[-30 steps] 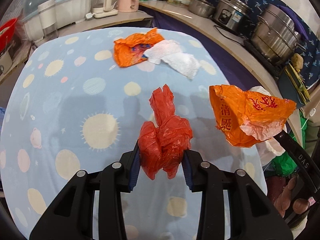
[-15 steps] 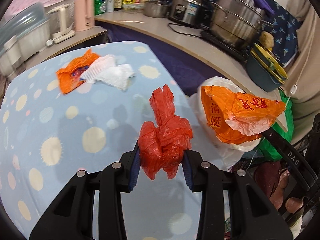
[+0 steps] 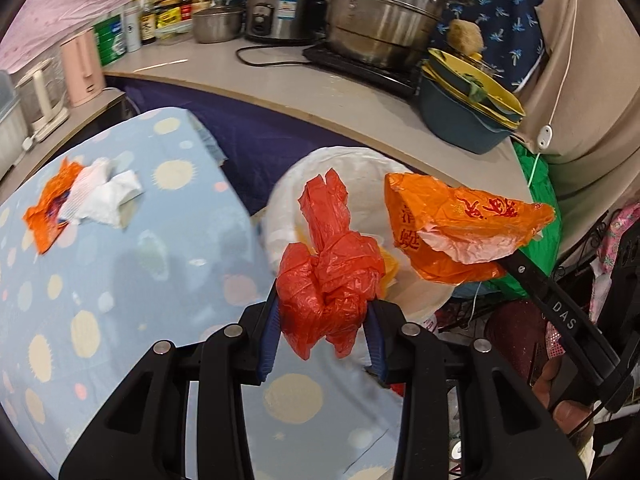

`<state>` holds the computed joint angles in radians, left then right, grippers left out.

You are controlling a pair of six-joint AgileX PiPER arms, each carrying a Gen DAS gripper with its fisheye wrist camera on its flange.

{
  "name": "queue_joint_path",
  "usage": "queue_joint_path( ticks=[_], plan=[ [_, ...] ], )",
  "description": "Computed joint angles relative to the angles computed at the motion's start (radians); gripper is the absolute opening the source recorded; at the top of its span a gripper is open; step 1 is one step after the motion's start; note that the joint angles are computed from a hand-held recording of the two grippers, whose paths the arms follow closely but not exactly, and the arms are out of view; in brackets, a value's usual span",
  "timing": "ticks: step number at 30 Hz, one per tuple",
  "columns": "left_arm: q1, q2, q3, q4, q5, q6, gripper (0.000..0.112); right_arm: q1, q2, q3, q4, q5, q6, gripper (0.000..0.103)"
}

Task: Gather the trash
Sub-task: 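Carry the red and orange bags over the bin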

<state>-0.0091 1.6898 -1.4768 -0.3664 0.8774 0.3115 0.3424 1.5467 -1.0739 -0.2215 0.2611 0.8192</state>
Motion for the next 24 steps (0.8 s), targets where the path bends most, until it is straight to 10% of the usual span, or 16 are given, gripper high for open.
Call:
queue_joint_path(
  ticks=[19,24],
  plan=[
    [-0.153,0.255,-0.254,0.101,0.020,-0.149,0.039,-0.092,0.185,-0.143,0.170,0.021,-0.163,0.015],
    [-0.147,0.268,-0.254,0.125,0.011,-0.180,0.061,-0.083,0.196,-0.143,0.124,0.014,-0.111,0.024]
  ],
)
